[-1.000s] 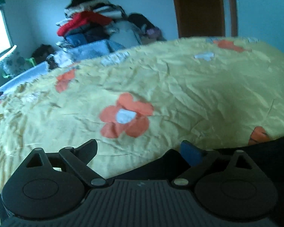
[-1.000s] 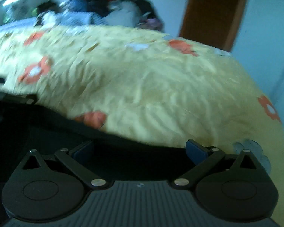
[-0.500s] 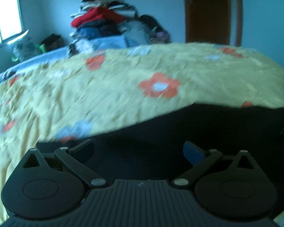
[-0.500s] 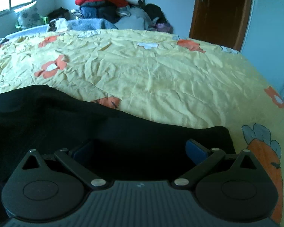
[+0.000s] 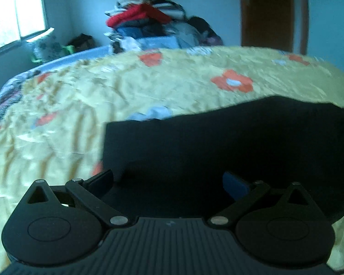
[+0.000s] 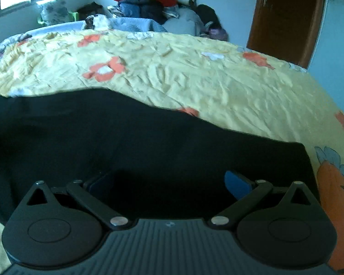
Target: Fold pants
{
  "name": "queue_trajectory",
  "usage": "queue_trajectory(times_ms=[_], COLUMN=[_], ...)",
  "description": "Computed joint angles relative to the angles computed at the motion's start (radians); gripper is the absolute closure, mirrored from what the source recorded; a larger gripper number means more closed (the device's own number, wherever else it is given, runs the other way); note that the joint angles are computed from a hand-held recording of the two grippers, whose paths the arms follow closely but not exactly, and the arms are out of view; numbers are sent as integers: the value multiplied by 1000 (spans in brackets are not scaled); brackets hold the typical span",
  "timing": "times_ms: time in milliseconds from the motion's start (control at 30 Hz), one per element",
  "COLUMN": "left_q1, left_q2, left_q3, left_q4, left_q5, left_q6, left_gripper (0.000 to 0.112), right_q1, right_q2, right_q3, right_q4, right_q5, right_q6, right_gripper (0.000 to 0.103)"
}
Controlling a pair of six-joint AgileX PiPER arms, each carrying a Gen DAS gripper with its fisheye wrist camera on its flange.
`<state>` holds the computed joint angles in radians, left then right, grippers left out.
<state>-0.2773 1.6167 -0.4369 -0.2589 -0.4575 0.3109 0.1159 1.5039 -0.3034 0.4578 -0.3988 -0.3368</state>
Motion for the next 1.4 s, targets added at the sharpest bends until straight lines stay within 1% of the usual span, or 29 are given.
queue_trajectory(times_ms=[33,100,200,233,267,367,433,500,567,767,833,967,1100,1200,1267,1400], left_q1=[18,71,134,142,147,148,138,135,122,95,98,80,66,70,81,82], left_q2=[-13,-35,-50,-47,-44,-35,-30,-35,-38,-35,-35,-35,-37,-40,-46,-49], left_q3=[14,23,19,9,0,-16,-23,-14,-8,-13,-16,-16,-19,-25,-28,-32], left_q4=[5,44,66,35,-23,-149,-230,-238,-275,-372,-380,-453,-516,-547,-551,-576], left_q5=[-14,3,26,37,51,63,65,59,44,26,30,11,-1,10,30,40], left_q6=[-9,-48,-89,-66,-19,79,140,142,169,235,240,296,347,371,374,392], left_gripper=[9,9,9,9,9,9,9,9,9,9,9,9,9,9,9,9], right_q1=[58,215,478,568,631,731,762,798,820,866,881,933,975,982,979,1003], right_q2=[-31,-67,-23,17,55,128,154,171,169,157,164,188,214,222,220,238], right_q3=[10,15,-8,-32,-57,-114,-140,-153,-166,-150,-156,-170,-194,-201,-194,-192], right_q4=[48,193,356,416,456,478,478,505,556,578,584,615,660,675,654,669], right_q5=[-23,-86,-255,-310,-347,-376,-365,-355,-340,-383,-395,-448,-479,-478,-473,-533], right_q6=[-37,-177,-347,-398,-430,-453,-454,-479,-537,-531,-536,-567,-602,-603,-580,-553], right_gripper=[0,0,0,0,0,0,0,0,0,0,0,0,0,0,0,0])
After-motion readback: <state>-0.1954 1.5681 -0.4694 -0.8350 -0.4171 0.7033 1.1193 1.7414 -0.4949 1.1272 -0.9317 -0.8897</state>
